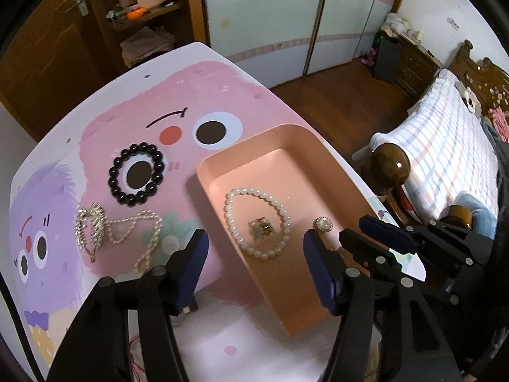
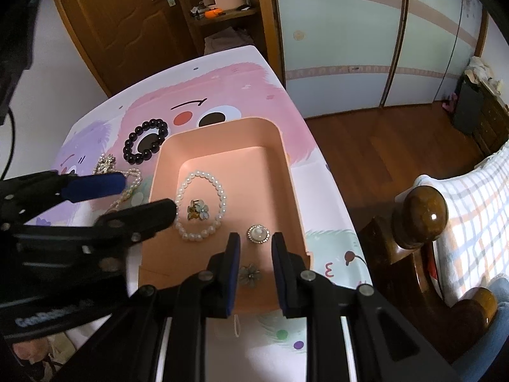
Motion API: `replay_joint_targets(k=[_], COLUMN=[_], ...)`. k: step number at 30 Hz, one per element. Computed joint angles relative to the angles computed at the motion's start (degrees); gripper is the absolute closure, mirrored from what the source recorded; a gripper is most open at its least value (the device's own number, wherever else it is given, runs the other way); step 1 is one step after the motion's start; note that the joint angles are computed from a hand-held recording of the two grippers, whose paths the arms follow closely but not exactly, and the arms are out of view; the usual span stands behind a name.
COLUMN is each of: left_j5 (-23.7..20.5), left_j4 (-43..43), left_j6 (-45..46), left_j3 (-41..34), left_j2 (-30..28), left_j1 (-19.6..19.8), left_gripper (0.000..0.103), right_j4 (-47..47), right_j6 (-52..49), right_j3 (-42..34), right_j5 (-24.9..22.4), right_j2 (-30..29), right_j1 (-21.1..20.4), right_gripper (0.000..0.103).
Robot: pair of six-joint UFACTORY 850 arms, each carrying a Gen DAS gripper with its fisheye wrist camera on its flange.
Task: Organize jewelry
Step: 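Carry the gold charm into the pink tray with the left tool while the right places the coin, then open both tools and withdraw them from the pink tray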
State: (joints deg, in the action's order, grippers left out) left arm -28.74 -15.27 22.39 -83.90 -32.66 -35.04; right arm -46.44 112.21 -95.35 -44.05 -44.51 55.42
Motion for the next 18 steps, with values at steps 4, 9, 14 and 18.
replay_joint_targets(k=[4, 9, 14, 18], left_j5=[1.2, 2.4, 3.3, 4.1], left_j4=[0.3, 1.7, 2.8, 3.9], left_j6=[-1.1, -2.8, -4.1, -4.8], left_j3=[2.2, 4.8, 6.9, 8.5], left_j2=[1.9, 3.9, 5.4, 6.5], left_j1=[0.9, 1.8, 2.5, 2.7], left_gripper=[0.038, 0.037, 0.036, 0.036], right_j4=[0.4, 0.7, 0.7, 0.5], right_j6=[-0.9, -2.5, -3.4, -3.8], right_j3=[-0.9, -2.3, -3.7, -4.4], right_j5=[-0.1, -0.4, -1.6, -2.2], right_j2=[-0.5, -1.3, -1.9, -2.2], right_j1=[0.2, 0.4, 0.9, 1.2], right_gripper=[0.083, 0.083, 0.083, 0.083])
